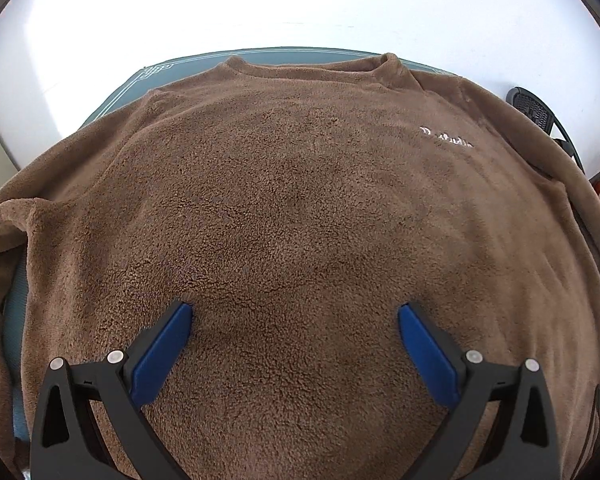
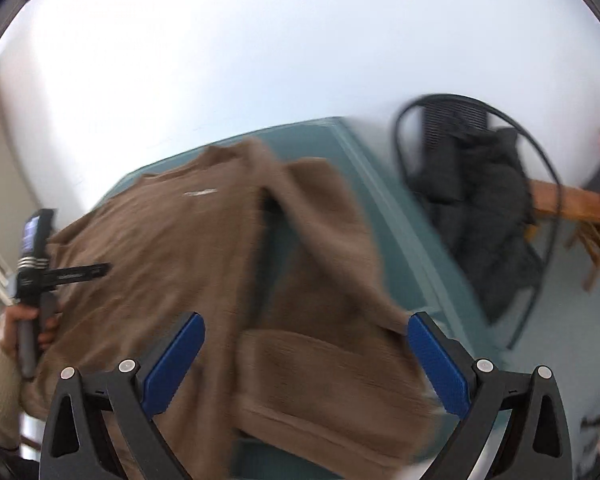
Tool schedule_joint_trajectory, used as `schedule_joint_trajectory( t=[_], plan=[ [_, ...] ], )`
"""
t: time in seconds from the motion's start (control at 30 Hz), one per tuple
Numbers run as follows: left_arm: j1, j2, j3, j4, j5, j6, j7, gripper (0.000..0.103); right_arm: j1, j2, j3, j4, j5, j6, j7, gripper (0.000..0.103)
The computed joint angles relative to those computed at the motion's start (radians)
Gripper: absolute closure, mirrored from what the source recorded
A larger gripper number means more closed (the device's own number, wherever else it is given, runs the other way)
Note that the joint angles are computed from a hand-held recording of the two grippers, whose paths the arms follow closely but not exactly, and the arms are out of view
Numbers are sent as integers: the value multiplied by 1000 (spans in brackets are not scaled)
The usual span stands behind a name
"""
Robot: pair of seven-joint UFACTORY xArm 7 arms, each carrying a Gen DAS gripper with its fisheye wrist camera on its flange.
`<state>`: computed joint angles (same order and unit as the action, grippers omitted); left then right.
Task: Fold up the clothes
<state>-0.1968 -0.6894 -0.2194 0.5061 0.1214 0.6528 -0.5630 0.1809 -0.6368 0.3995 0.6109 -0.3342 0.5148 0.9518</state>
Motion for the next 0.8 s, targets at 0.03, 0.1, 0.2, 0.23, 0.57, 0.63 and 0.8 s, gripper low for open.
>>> schedule_joint_trajectory(
  t=[0.03,0.1,0.2,0.23,0.57,0.63,0.8],
  plan=[
    [-1,-4,0,-3,0,-1,-1,1,-10,-5,1,-4,-10,4,0,0],
    [-4,-13,0,-11,-1,-3,-2,1,-40,9,9,2,-37,0,6,0],
    [-9,-25,7,-24,-7,-18,2,1,-75,74,3,38,-60,7,9,10],
    [-10,-27,9,-28,-10,-22,4,1,-69,94,-16,46,-54,11,-1,24],
    [-2,-26,0,-31,-8,-31,4,1,-27,229,-72,107,-66,70,-58,52],
    [-2,-26,0,-32,-7,-31,3,1,-19,241,-87,107,-71,52,-57,62],
    [-2,-28,1,-35,-6,-34,3,1,13,225,-120,92,-30,30,-77,81]
  ],
)
